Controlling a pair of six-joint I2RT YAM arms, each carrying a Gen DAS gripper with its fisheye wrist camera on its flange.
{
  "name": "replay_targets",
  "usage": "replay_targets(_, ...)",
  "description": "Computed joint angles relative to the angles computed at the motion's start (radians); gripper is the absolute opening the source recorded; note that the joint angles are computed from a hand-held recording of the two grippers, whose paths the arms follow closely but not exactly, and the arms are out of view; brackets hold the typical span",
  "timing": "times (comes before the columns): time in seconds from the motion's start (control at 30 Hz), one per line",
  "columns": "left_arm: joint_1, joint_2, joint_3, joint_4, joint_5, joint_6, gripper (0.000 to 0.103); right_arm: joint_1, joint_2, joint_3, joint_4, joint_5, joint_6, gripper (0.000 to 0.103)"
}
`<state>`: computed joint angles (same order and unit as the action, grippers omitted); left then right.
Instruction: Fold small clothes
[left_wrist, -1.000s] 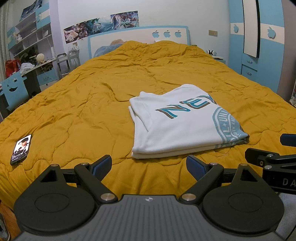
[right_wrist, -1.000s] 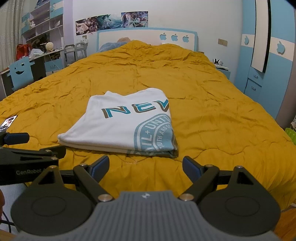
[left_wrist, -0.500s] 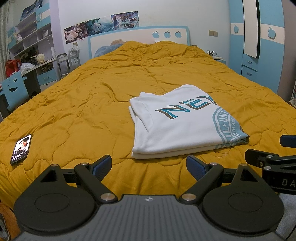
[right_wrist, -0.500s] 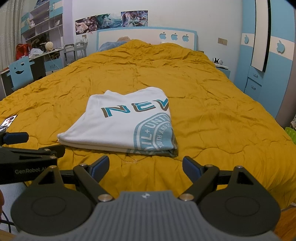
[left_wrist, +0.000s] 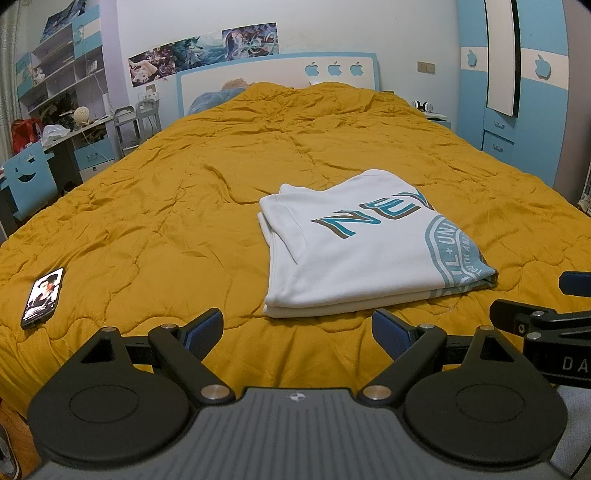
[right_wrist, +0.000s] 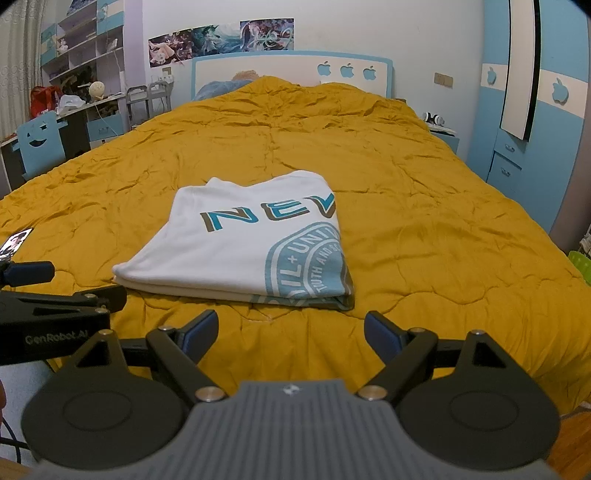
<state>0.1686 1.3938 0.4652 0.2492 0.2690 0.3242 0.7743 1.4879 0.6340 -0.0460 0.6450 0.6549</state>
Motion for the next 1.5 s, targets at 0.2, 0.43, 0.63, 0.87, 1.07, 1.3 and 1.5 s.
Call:
replay_targets(0.2, -0.002, -0.001, -0.001, 0.001, -0.001, -0.002, 0.103, -0.003, 0.002, 0.0, -0.001, -0.003, 0.0, 0.082)
replay_targets(0.43, -0.003, -0.002, -0.001, 0.0, -0.002, -0.002, 0.103, -0.004, 0.005, 0.002, -0.002, -0.006, 0.001, 0.082)
replay_targets(0.63, -0.001, 0.0, -0.001, 0.001, -0.001, -0.001, 0.103, -0.008, 0.005, 0.001, 0.0, -0.009, -0.003, 0.082)
replay_targets(0.87, 0.0, 0.0, -0.001, 0.001, 0.0, -0.003, 0.103, -0.008, 0.005, 0.001, -0.001, -0.008, -0.002, 0.082)
replay_targets(1.07, 0.001, 0.001, -0.001, 0.004, 0.003, -0.002, 0.103, -0.008, 0.004, 0.002, -0.001, -0.008, -0.003, 0.082)
replay_targets(1.3, -0.013, -0.027, -0.008, -0.004, -0.007, -0.019, 0.103, -0.008, 0.004, 0.002, -0.001, -0.009, -0.003, 0.082)
replay_targets(1.5, -0.018, -0.031, -0.01, -0.004, -0.011, -0.024, 0.103, -0.009, 0.003, 0.001, -0.001, -0.01, -0.004, 0.082)
